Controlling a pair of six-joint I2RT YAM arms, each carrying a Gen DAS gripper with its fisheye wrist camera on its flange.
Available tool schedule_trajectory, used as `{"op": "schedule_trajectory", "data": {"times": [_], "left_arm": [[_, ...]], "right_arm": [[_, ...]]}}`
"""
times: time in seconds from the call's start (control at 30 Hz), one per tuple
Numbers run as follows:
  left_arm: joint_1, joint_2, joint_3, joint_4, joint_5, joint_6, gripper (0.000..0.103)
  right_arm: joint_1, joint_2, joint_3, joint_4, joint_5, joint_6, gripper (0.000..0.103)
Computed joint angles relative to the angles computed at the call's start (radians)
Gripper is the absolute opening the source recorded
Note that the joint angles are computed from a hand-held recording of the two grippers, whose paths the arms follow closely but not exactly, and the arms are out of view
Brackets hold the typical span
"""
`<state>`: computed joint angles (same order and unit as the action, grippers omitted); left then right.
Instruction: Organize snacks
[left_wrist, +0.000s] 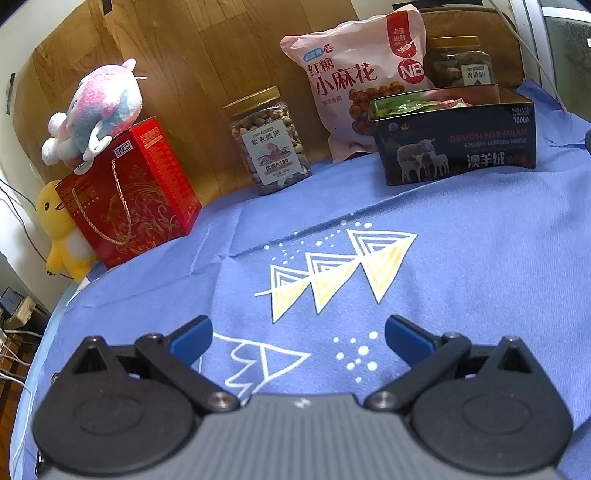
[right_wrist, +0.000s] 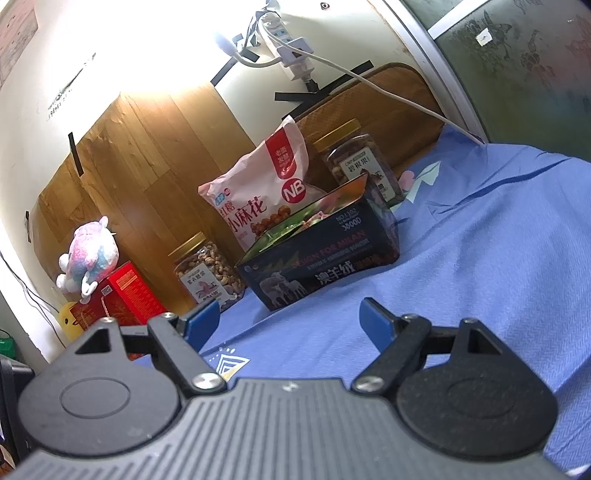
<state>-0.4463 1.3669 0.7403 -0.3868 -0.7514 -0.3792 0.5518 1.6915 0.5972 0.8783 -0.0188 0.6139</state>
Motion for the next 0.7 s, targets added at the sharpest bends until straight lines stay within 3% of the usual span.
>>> {"op": "schedule_trajectory", "data": {"times": [0.7], "left_arm": [[-0.004, 0.003, -0.004, 0.006, 0.000, 0.006, 0.103]], "right_arm": [[0.004, 0.002, 0.004, -0.005, 0.007, 0.005, 0.085]]}}
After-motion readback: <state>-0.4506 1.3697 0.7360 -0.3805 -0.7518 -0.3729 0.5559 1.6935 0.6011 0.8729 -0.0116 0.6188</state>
